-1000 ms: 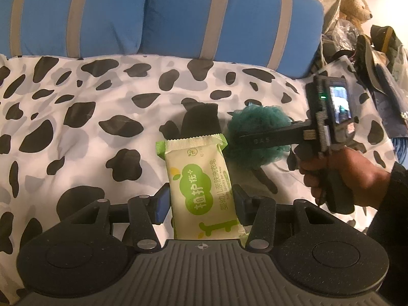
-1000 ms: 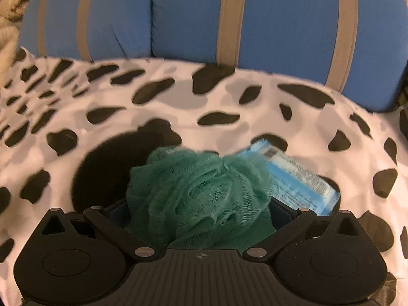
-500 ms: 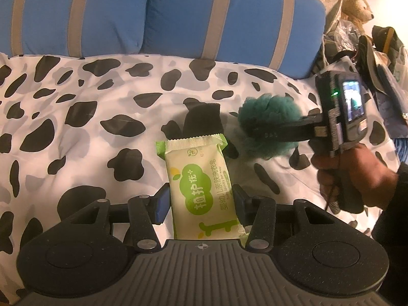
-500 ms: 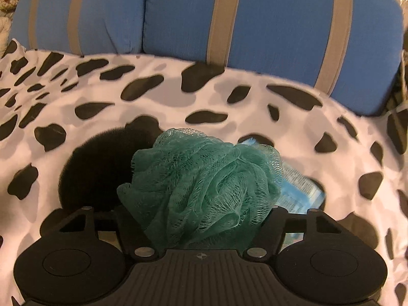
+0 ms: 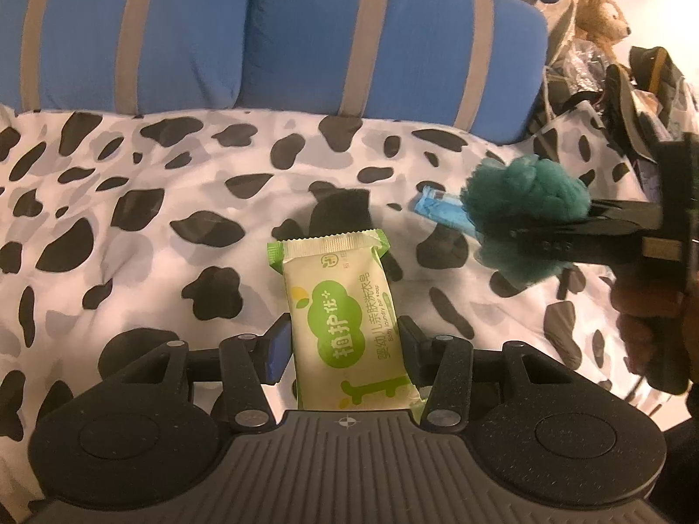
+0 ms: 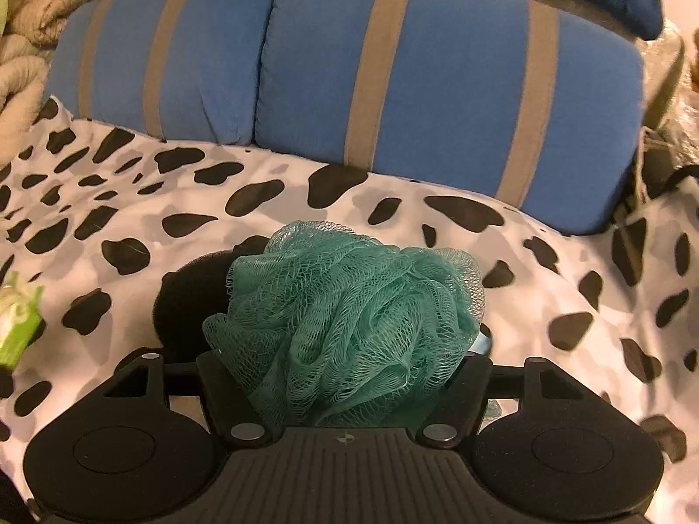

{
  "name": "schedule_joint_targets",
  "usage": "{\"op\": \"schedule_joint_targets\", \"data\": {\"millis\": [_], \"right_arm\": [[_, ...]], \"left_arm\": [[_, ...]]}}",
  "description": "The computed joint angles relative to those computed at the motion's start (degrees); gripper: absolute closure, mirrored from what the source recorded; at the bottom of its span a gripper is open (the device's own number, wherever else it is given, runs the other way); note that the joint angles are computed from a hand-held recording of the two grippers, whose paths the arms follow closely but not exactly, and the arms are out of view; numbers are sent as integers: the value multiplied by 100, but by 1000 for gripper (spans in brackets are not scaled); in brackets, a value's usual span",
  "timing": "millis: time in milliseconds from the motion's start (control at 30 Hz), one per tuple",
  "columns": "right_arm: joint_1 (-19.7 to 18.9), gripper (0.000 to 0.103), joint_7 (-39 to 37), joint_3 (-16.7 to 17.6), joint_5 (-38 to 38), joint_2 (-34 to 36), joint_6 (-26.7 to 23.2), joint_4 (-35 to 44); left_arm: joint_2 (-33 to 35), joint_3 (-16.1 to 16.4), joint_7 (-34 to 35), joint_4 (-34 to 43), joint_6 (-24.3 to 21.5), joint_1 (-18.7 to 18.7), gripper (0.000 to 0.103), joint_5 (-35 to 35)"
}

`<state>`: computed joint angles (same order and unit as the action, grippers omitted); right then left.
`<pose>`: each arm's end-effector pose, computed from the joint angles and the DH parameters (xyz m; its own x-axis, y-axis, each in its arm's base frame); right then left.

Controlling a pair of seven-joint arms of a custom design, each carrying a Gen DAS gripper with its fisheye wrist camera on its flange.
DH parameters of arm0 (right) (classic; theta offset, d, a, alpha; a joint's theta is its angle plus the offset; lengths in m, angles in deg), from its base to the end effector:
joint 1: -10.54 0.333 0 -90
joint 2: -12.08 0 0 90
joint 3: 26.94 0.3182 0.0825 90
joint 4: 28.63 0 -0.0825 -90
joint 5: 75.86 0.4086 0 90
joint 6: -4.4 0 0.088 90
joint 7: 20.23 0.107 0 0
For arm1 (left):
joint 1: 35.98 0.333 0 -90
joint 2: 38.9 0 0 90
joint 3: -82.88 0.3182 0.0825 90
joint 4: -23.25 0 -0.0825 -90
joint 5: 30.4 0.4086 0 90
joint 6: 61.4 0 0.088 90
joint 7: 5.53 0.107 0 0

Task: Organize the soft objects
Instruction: 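Carry the wipe pack and teal pouf into the cardboard box with both grippers and release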

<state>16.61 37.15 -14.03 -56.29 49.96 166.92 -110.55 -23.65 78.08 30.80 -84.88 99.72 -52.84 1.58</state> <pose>0.7663 0.1983 0.3874 0.5029 -0.8636 -0.0353 -0.6100 -0.3256 -0.7224 0.6248 -0.2715 0.4266 0.0420 -0.9871 0.1548 -0.7570 -0.1325 -0.6398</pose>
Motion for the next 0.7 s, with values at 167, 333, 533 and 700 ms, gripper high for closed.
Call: {"op": "schedule_joint_targets", "data": {"millis": [167, 333, 533, 700], "right_arm": [[-434, 33, -270, 351, 606, -559, 104, -718], [-728, 33, -701, 520, 1361, -1053, 58, -1288], [-830, 33, -1350, 501, 2325, -1570, -112, -1835], [-762, 33, -1817, 360, 2946, -1994, -385, -2270]], "left_arm": [[-31, 80, -220, -26, 92, -127, 54, 332], [-161, 99, -452, -209, 233, -171, 54, 614], [-391, -48, -530, -518, 233, -126, 54, 690], [-604, -193, -566, -815, 236, -77, 54, 660]]}}
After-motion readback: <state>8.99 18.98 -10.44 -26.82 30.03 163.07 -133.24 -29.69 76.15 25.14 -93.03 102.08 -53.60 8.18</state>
